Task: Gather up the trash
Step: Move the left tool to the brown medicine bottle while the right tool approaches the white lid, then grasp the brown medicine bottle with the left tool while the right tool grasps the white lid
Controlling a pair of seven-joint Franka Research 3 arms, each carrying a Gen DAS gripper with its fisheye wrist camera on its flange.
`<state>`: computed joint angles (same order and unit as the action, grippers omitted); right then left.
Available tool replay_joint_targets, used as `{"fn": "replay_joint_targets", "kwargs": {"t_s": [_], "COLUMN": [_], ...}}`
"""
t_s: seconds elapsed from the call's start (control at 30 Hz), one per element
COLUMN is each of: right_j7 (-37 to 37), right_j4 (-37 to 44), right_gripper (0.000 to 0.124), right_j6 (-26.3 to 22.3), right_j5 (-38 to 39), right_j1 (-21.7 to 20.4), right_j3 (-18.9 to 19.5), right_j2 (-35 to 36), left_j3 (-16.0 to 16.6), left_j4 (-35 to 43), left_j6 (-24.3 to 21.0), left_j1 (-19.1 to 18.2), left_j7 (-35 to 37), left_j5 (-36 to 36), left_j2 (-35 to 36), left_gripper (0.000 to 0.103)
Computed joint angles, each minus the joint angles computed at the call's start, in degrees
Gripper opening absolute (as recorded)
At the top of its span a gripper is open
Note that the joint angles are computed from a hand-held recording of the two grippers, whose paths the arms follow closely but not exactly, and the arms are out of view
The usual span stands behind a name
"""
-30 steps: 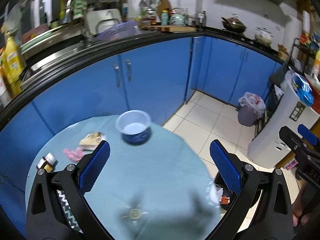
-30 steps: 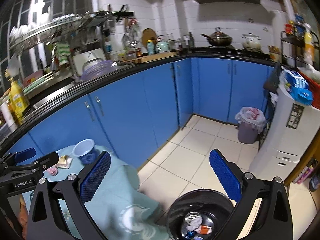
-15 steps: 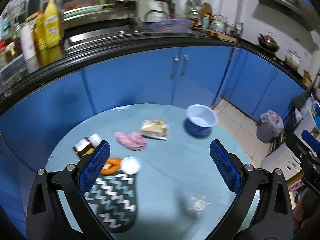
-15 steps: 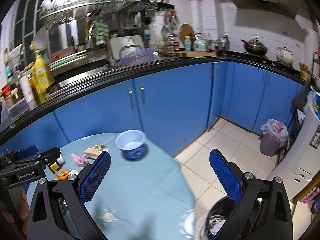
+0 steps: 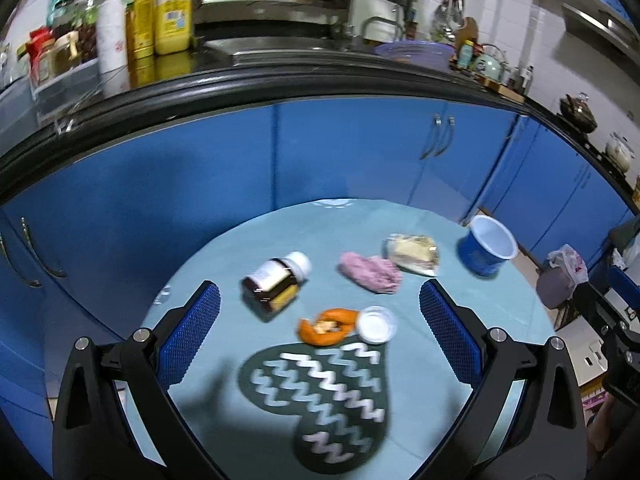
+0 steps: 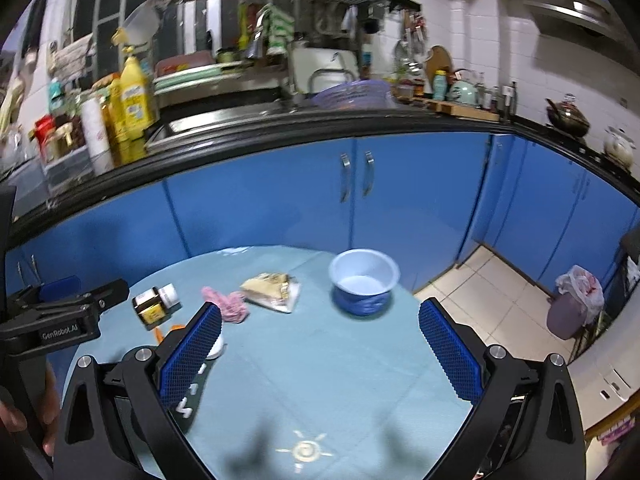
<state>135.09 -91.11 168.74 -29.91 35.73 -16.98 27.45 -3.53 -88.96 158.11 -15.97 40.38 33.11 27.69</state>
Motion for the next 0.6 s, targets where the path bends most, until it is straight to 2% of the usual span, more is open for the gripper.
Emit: {"fn": "replay_joint_targets", "kwargs": {"t_s": [0.17,0.3,0.4,0.6], "right_j7": [-9.1,-15.9,-19.5,-25.5], "right_j4": [6.5,12.1,17.3,29.4], "right_gripper": [0.097,0.097,0.097,0.097], "right_j6": [-4.0,-7.8,-11.4,-19.0], "right_j5": [8.9,16.4,20.3,24.6], "right_j1": [-4.9,-7.2,-7.4,-6.5], "right_j3": [8.0,12.2,13.4,14.6], "right_j2": [5.2,9.7,13.6,22.2], "left_j3": [-1.4,-2.9,-4.7,-6.1], "left_j4": [0.5,2.7,5.1,10.9], "left_j6": [-0.2,-1.2,-2.6,-5.3], "left_j1": [2.9,4.8,6.6,8.0], "left_j7": [5.1,11.9,18.7,29.6], "left_j5": [-2.8,-6.0,-9.4,-14.1], "left_j2": [1.7,4.2,6.8,11.9], "left_gripper": [0.099,0.098,0.098,0.098]}}
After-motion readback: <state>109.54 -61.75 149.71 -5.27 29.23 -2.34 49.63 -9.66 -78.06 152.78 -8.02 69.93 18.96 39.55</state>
